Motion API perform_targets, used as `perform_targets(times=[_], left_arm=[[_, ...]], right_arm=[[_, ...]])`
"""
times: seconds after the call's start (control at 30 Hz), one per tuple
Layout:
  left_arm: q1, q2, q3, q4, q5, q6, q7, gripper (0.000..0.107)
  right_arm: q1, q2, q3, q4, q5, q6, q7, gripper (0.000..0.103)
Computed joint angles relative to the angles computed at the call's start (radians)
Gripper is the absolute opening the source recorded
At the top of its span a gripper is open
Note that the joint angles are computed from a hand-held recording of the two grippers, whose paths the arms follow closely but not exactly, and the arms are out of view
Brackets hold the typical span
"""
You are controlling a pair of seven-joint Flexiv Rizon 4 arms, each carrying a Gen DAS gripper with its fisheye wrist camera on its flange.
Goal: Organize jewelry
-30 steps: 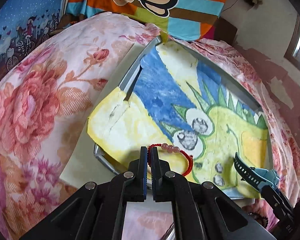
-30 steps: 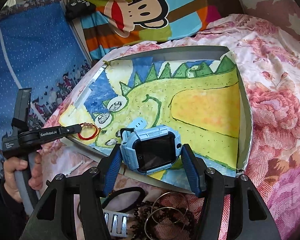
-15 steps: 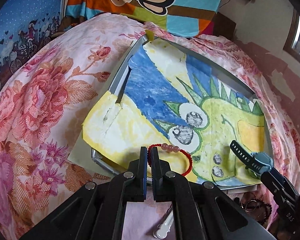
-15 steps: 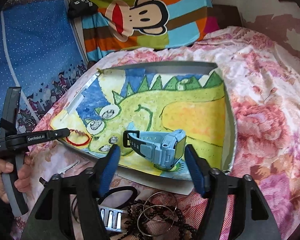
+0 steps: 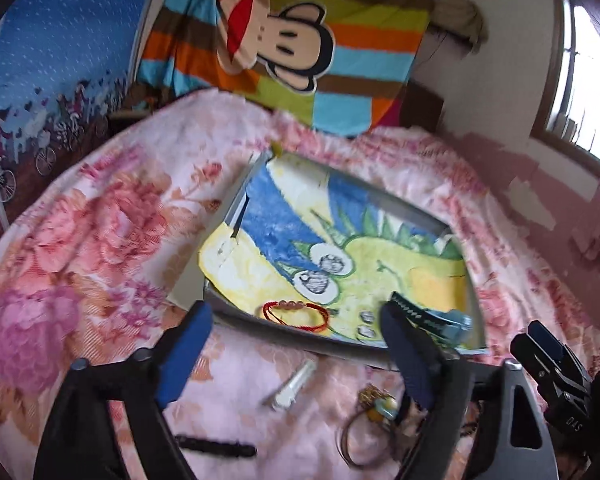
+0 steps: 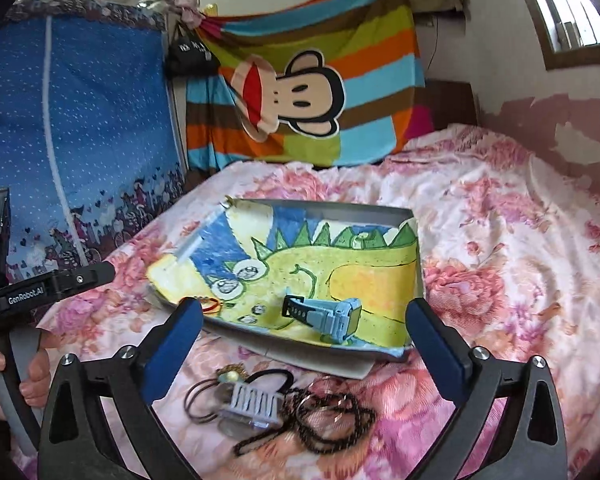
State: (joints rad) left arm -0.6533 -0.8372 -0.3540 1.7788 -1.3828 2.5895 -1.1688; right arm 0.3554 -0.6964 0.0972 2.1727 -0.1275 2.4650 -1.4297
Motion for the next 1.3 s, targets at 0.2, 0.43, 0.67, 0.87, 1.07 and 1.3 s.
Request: perform_targets(times=[0.2, 0.43, 0.67, 0.87, 1.07, 1.3], left_arm=[[-0.069, 0.024, 0.007, 0.081, 0.014, 0.139, -0.107, 0.101], [-0.141, 0.012, -0.016, 0.109, -0.02, 0.307, -0.119, 0.103], [-0.181, 0.009, -0.05, 0.138, -0.051, 0.412, -0.138, 0.103], [-0.218, 0.003, -0.083, 0.158, -0.106, 0.454, -0.124, 0.103], [-0.25, 0.009, -0.105, 0.196, -0.159, 0.453, -0.139, 0.103], [-0.265, 0.016, -0.128, 0.219, -0.241, 0.411, -0.106, 0.103]], right_arm=[[-0.005, 0.05, 0.015, 0.117, 0.015, 0.125, -0.051, 0.101], [-0.002, 0.093, 0.04, 0.23, 0.03, 0.225, -0.065, 0.102], [0.049, 0.117, 0.063, 0.337, 0.095, 0.294, -0.102, 0.102], [0.073, 0.122, 0.075, 0.396, 0.127, 0.295, -0.096, 0.102], [0.083, 0.116, 0.078, 0.421, 0.143, 0.268, -0.074, 0.102], [0.085, 0.123, 0.066, 0.41, 0.147, 0.17, -0.048, 0.102]])
